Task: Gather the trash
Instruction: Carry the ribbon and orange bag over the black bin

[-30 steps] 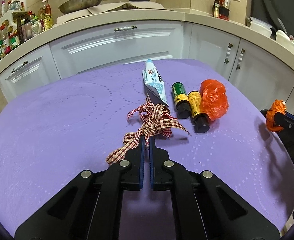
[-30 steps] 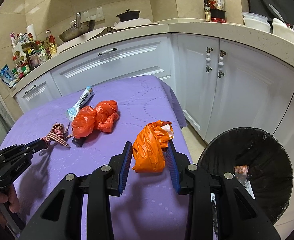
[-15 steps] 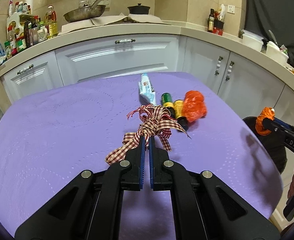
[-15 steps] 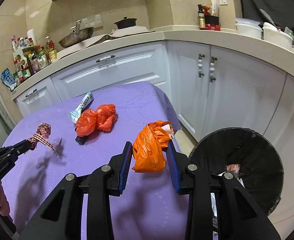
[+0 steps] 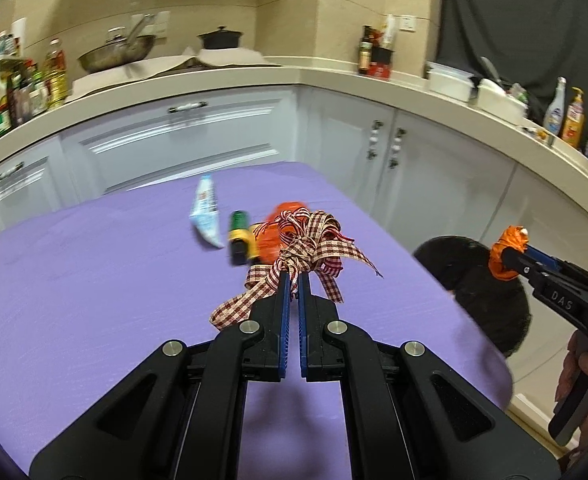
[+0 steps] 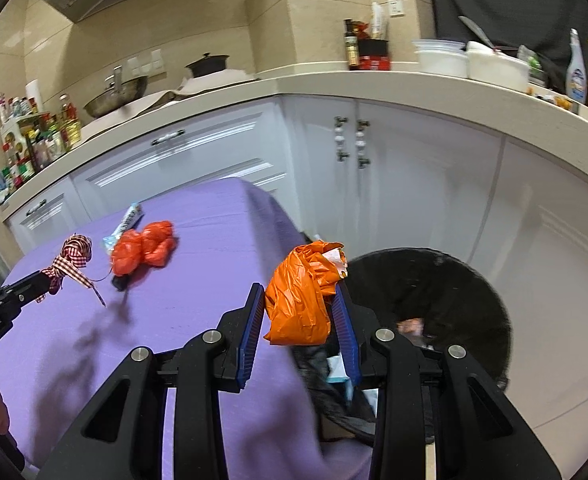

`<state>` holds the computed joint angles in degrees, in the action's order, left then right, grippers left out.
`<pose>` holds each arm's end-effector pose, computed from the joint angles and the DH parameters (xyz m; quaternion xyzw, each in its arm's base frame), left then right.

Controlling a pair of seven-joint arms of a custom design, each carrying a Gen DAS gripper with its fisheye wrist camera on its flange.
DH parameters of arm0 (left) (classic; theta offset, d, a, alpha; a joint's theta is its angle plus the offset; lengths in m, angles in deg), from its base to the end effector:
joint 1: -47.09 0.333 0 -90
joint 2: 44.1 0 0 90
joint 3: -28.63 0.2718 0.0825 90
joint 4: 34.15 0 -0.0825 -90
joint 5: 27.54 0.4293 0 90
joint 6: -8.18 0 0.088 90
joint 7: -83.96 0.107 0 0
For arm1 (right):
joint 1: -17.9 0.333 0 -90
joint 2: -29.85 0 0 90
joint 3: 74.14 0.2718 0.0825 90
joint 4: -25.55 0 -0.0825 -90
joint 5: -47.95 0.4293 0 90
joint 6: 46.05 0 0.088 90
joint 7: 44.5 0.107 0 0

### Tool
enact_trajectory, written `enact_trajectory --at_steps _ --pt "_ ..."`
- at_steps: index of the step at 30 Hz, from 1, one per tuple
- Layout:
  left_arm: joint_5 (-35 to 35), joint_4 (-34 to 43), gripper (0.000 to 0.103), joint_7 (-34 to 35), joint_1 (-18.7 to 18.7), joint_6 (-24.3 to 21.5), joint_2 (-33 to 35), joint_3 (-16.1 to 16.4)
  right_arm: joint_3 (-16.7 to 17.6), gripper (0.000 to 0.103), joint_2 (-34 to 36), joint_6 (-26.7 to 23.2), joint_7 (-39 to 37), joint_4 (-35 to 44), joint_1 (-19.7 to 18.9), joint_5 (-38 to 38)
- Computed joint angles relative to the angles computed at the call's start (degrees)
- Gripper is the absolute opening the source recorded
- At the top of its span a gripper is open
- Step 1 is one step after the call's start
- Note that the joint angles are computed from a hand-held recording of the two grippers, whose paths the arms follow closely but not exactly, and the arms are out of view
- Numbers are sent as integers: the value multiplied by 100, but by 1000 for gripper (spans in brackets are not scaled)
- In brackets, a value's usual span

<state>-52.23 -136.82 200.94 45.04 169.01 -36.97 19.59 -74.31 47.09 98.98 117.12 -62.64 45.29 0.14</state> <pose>0.6761 -0.1075 0.5223 -0.5259 0.7224 -0.3798 0.2395 0.6456 0.3413 0.5037 -0.5489 0.7022 -0.3065 0.3342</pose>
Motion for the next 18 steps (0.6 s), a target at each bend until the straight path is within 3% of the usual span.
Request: enact_trajectory --at_steps 10,18 --pt "-184 293 4 370 -262 -41 237 -249 122 35 -956 -220 838 -1143 -274 -595" --pt "-30 583 4 443 -521 10 534 -409 307 35 -1255 -389 1127 -1512 -539 -864"
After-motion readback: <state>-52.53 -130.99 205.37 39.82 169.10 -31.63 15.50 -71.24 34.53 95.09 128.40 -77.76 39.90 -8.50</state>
